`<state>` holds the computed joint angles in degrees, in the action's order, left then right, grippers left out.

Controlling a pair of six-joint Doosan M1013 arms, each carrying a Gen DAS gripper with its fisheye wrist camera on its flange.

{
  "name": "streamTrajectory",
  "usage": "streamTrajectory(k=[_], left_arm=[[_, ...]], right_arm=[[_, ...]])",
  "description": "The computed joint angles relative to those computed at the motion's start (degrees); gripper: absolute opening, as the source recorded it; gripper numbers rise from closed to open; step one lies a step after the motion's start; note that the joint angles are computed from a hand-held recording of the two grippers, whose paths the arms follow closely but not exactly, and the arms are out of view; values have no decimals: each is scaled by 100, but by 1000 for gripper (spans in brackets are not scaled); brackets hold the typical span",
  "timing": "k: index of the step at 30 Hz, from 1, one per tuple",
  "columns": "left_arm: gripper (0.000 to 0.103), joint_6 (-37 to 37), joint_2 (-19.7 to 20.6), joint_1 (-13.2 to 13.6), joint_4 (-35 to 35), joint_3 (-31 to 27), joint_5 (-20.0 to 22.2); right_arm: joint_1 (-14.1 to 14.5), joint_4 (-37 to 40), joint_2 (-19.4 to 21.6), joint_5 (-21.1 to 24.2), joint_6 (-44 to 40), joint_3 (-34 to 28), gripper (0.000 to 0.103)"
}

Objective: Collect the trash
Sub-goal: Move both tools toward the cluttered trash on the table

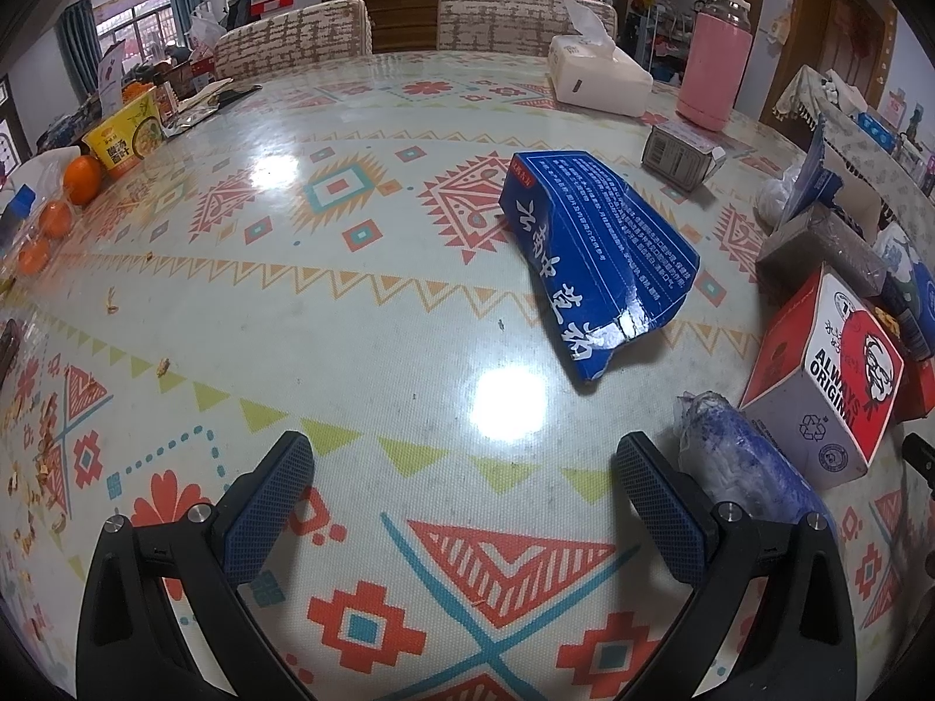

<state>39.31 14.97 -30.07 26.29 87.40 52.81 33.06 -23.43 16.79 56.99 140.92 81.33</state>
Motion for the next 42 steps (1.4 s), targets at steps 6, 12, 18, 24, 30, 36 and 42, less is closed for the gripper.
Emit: streamTrajectory(k=[6,12,18,24,30,36,42], left_arm=[[103,-2,-2,0,1,4,-4],[103,-5,-5,0,3,10,-11],[103,11,6,9,-11,-11,-12],[103,66,-14,-2,-36,17,-50],[103,425,-65,52,-317,51,-107],[103,-621,-586,-157,294,473,-152],[103,-1486,-935,-569,949,744,189]], right_arm=[[8,-21,-3,17,33,-3,103],[20,-86,13,53,151,-22,103],[23,-91,20,63,159,-32,103],[31,-122,17,34,156,-18,103],[16,-50,30,71,35,-48,103],[-27,156,-104,-271,-130,125,101],[270,-586,-660,-1102,761,757,101]])
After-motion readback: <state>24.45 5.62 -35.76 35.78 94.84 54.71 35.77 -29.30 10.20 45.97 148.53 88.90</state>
